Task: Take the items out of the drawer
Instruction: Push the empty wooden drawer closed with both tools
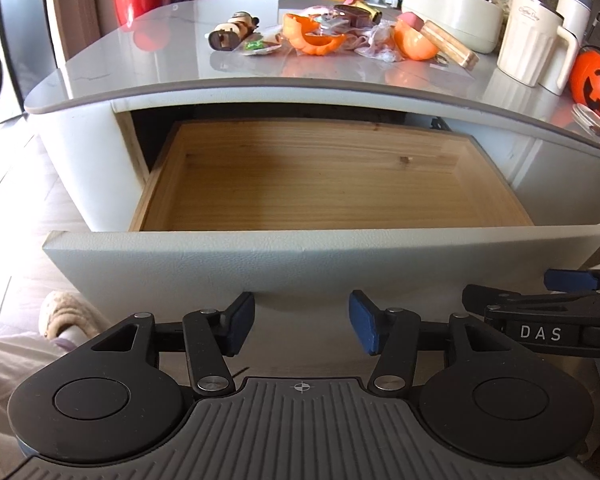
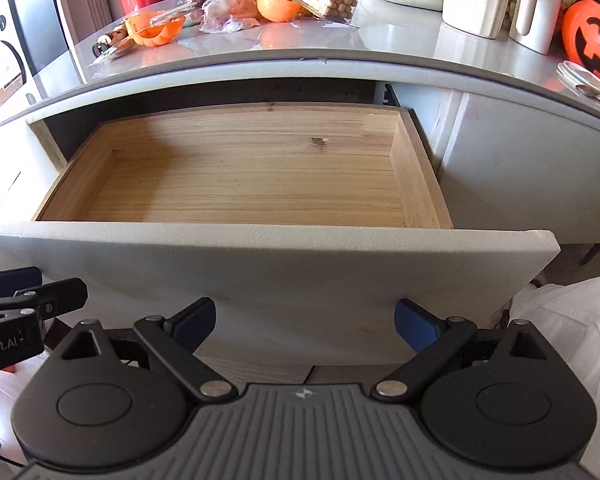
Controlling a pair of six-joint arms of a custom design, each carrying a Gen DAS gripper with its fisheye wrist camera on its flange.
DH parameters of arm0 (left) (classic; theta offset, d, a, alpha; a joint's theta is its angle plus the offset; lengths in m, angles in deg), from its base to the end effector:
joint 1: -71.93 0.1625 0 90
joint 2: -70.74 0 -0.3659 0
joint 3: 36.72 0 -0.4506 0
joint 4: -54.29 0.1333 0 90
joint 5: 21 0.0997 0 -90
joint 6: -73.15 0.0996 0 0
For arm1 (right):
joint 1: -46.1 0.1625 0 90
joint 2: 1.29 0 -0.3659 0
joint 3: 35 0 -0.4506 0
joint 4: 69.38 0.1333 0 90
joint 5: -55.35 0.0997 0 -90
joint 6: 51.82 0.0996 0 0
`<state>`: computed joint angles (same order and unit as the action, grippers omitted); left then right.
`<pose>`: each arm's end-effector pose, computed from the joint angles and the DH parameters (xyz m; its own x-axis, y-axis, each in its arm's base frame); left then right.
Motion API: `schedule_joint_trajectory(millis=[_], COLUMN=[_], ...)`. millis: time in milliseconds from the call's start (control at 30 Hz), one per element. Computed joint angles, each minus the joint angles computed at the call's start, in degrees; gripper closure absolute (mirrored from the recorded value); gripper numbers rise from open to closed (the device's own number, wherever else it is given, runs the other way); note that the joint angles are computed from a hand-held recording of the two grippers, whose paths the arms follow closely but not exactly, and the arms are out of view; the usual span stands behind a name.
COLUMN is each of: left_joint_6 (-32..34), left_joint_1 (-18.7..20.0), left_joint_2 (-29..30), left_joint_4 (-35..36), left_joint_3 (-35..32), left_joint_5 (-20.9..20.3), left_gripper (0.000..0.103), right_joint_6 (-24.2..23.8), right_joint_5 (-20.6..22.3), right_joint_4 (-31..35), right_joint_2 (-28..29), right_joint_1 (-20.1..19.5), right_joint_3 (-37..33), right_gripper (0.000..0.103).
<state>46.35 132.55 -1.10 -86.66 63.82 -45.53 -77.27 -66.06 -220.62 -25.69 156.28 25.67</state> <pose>-0.1077 -0.6477 0.2933 -0.6785 -0.4498 -0.5808 0.1660 0.6764 -0.7176 0.3602 -0.7442 0.0121 -0.6575 -0.4450 0.6080 -0.6592 0.7305 -0.1782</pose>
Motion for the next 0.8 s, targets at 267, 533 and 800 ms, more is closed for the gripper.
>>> schedule_joint_trajectory(millis=[267, 533, 800], left_joint_6=[5.1, 10.8, 14.9], left_joint_1=[2.6, 4.5, 5.9], left_joint_2=[4.2, 8.6, 11.3], left_joint_4=[-6.3, -11.9, -17.5], left_joint_3=[-5.0, -9.5, -12.7], left_joint_5=[-1.0, -1.4, -2.4], left_gripper=[0.046, 0.046, 0.046], right_joint_6=[-0.8, -1.7, -3.5], right_joint_5=[0.0, 0.3, 1.3], right_joint_4=[-0.1, 2.1, 1.9], right_joint_2=[6.8, 13.9, 19.0], right_joint_1=[0.0, -0.2, -0.5], right_joint_3=[-9.6, -20.8, -28.2], right_gripper=[0.006, 0.006, 0.006])
